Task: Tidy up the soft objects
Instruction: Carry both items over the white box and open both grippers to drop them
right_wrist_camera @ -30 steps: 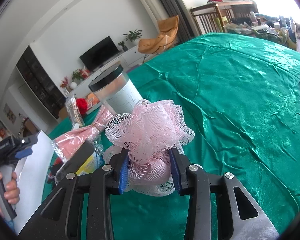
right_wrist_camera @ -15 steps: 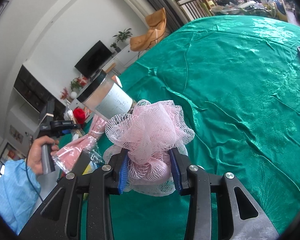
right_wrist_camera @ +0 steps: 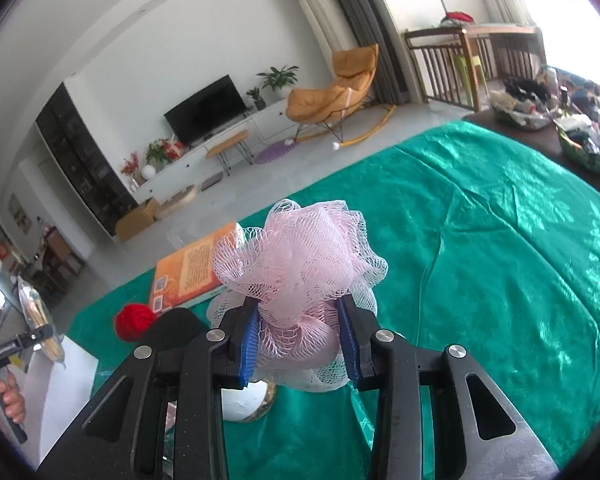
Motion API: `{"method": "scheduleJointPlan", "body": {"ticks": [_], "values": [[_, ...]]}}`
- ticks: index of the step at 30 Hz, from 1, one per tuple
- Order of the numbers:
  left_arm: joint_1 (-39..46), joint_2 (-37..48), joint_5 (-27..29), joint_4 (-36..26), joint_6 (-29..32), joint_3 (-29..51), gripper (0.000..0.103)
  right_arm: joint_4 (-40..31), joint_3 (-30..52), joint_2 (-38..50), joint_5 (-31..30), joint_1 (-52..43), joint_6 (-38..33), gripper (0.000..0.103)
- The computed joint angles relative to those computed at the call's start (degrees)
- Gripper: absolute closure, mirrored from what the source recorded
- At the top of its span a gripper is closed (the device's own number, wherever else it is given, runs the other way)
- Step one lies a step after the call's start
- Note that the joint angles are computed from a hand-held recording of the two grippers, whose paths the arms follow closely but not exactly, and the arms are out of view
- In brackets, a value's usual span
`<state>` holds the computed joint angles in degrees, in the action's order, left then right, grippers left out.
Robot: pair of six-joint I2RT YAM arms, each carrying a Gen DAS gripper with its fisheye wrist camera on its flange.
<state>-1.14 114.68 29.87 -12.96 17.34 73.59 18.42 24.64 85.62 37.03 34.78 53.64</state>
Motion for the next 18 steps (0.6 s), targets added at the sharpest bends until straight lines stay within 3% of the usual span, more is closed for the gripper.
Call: {"method": "scheduleJointPlan", "body": {"ticks": [3, 6, 10, 14, 15, 16, 17, 18], "values": [[8.5, -5.0, 3.6, -4.4, 5.2, -3.5, 0.075, -6.2, 8.9, 0.0, 4.9, 8.1, -3.4, 0.066], [18.1, -7.1, 4.9, -7.6, 11.1, -6.0, 0.075, -6.0, 19.7, 6.2, 4.9, 15.2, -7.1, 0.066], [30.8, -5.1, 2.6, -10.4, 18.8, -6.5, 0.075, -2.6, 36.6, 19.1, -2.2, 21.8, -10.5, 0.066], [40.7, -1.3, -3.3, -6.8, 21.5, -7.3, 0.069, -4.3, 57.3, 35.1, -13.2, 25.3, -10.7, 0.066], [42.3, -0.5, -5.0, -4.9, 21.5, -8.0, 0.057, -5.1, 62.3, 39.3, -16.2, 25.8, -10.0, 0.066], [43.9, 0.4, -6.1, -3.5, 21.7, -8.4, 0.034, -6.1, 67.1, 43.2, -18.8, 26.2, -9.0, 0.063], [45.1, 1.5, -6.8, -2.2, 21.5, -8.4, 0.021, -6.6, 71.1, 46.4, -21.4, 26.3, -8.1, 0.06], [45.9, 1.8, -7.3, 0.5, 20.6, -9.9, 0.006, -6.8, 74.1, 49.2, -24.0, 26.2, -7.5, 0.049]]}}
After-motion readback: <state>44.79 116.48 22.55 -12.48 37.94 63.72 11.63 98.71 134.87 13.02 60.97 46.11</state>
